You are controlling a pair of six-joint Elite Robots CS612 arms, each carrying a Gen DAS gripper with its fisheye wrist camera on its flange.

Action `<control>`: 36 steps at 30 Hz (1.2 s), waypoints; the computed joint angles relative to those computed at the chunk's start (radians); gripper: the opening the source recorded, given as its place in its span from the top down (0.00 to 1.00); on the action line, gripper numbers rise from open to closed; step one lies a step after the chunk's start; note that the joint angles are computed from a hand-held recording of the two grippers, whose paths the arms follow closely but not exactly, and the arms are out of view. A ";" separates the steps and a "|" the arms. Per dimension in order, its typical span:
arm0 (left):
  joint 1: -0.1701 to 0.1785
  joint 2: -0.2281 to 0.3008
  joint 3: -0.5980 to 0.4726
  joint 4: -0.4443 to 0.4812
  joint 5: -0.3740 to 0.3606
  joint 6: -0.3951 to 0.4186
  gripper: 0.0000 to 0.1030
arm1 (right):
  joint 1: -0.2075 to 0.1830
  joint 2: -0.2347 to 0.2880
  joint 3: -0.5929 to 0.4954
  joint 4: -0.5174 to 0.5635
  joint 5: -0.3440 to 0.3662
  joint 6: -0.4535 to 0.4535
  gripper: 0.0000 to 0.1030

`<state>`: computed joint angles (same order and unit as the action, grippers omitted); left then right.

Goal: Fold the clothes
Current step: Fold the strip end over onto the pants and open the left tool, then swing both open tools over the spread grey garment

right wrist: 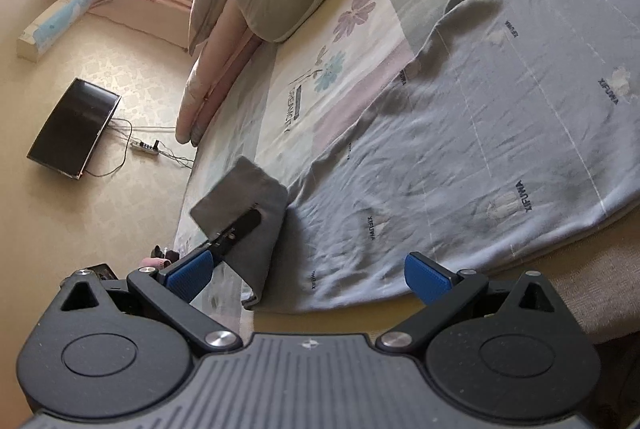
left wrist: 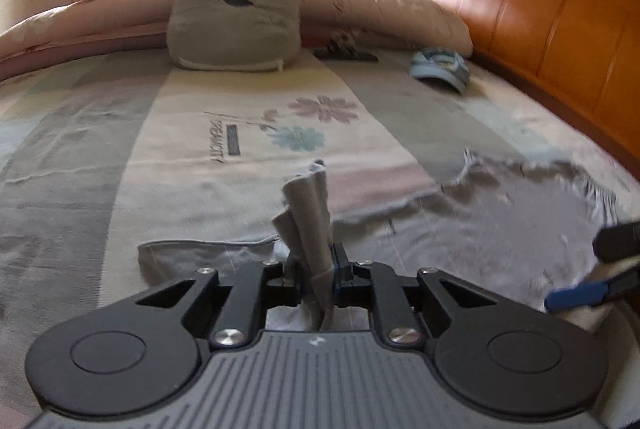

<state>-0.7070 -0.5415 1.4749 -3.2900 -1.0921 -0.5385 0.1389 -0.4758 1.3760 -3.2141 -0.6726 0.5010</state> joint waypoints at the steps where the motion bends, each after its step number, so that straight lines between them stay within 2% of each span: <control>1: 0.001 0.002 -0.004 0.006 -0.014 0.013 0.86 | 0.002 0.000 0.000 0.001 -0.003 -0.009 0.00; 4: 0.003 0.007 -0.008 -0.028 -0.062 0.051 0.82 | 0.006 -0.002 -0.002 0.011 -0.009 -0.035 0.00; 8: 0.012 0.007 -0.003 -0.111 -0.148 0.096 0.68 | 0.007 0.001 -0.007 0.030 -0.014 -0.037 0.00; 11: 0.016 -0.005 0.014 -0.144 -0.127 0.095 0.58 | 0.005 0.004 -0.008 0.023 -0.026 -0.019 0.00; 13: 0.021 -0.016 0.025 -0.116 -0.080 0.076 0.54 | 0.003 0.006 -0.008 0.007 -0.031 -0.003 0.00; 16: 0.030 -0.027 0.035 -0.022 -0.001 0.011 0.55 | 0.004 0.008 -0.010 -0.003 -0.032 0.000 0.00; 17: 0.035 -0.027 0.038 0.001 0.005 -0.013 0.55 | 0.005 0.008 -0.011 0.001 -0.031 -0.005 0.00; 21: 0.048 -0.019 0.045 0.074 -0.032 -0.073 0.55 | 0.010 0.006 -0.015 0.040 -0.029 -0.041 0.00; 24: 0.042 -0.021 0.054 0.088 -0.052 -0.052 0.49 | 0.014 0.006 -0.018 0.065 -0.034 -0.060 0.00; 28: 0.023 -0.030 0.066 0.038 -0.064 0.058 0.45 | 0.018 0.008 -0.023 0.072 -0.047 -0.070 0.00; 30: 0.017 -0.028 0.062 0.053 -0.071 0.070 0.41 | 0.020 0.010 -0.026 0.075 -0.053 -0.078 0.00; 32: 0.020 -0.024 0.061 0.069 -0.105 0.051 0.41 | 0.022 0.010 -0.027 0.085 -0.056 -0.092 0.00; 36: 0.028 -0.032 0.075 0.030 -0.106 -0.005 0.41 | 0.022 0.009 -0.027 0.093 -0.061 -0.106 0.00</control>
<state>-0.6794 -0.5732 1.5500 -3.2597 -1.1982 -0.5435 0.1610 -0.4671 1.3495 -3.1211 -0.7333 0.3951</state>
